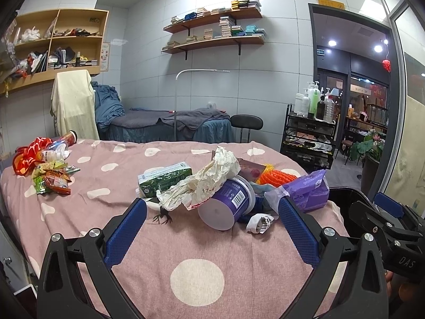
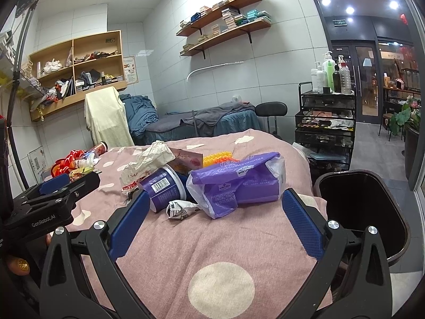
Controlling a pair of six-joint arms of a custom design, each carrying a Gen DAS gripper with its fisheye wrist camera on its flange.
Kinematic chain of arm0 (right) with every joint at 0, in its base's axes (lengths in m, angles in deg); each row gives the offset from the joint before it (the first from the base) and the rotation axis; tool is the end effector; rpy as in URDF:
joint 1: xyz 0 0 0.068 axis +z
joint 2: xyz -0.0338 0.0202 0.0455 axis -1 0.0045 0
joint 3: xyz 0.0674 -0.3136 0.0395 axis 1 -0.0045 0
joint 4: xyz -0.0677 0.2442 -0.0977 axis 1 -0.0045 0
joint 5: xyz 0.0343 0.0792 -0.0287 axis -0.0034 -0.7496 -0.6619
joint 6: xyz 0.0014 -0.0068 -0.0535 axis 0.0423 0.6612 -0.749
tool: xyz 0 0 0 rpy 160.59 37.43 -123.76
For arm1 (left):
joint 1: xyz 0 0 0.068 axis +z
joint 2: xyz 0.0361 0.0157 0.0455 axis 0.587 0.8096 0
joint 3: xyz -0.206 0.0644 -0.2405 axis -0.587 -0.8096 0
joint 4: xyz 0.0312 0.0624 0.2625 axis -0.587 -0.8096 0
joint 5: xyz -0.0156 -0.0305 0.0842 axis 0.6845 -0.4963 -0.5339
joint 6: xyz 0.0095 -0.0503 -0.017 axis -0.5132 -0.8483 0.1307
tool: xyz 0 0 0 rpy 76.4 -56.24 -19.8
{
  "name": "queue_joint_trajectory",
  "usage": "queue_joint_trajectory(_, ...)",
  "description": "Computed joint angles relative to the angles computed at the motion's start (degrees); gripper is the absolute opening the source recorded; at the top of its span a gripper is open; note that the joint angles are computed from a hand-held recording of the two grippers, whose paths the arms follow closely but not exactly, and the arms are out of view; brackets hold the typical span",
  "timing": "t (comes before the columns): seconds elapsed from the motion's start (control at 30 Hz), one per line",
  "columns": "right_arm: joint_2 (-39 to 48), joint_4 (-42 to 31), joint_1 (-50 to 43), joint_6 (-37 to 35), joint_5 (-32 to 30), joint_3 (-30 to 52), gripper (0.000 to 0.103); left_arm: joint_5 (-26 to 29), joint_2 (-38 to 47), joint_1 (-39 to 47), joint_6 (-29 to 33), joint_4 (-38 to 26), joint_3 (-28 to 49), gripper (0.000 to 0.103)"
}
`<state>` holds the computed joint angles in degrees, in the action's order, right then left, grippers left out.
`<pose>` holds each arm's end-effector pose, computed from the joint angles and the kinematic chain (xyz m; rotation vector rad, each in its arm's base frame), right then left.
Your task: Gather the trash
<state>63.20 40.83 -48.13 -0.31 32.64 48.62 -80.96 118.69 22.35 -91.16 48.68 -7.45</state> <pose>0.1788 0.1315 0.2158 0.1303 1.8879 0.2040 0.2227 -0.0538 0.2257 0.2025 1.9085 -0.1809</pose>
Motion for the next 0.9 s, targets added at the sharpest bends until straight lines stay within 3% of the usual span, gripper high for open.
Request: queue_joint_trajectory(0.9, 1.4, 0.7, -0.1, 0.6, -0.8, 0.2, 0.098, 0.0, 1.1, -0.1, 0.0, 0.4, -0.1, 0.098)
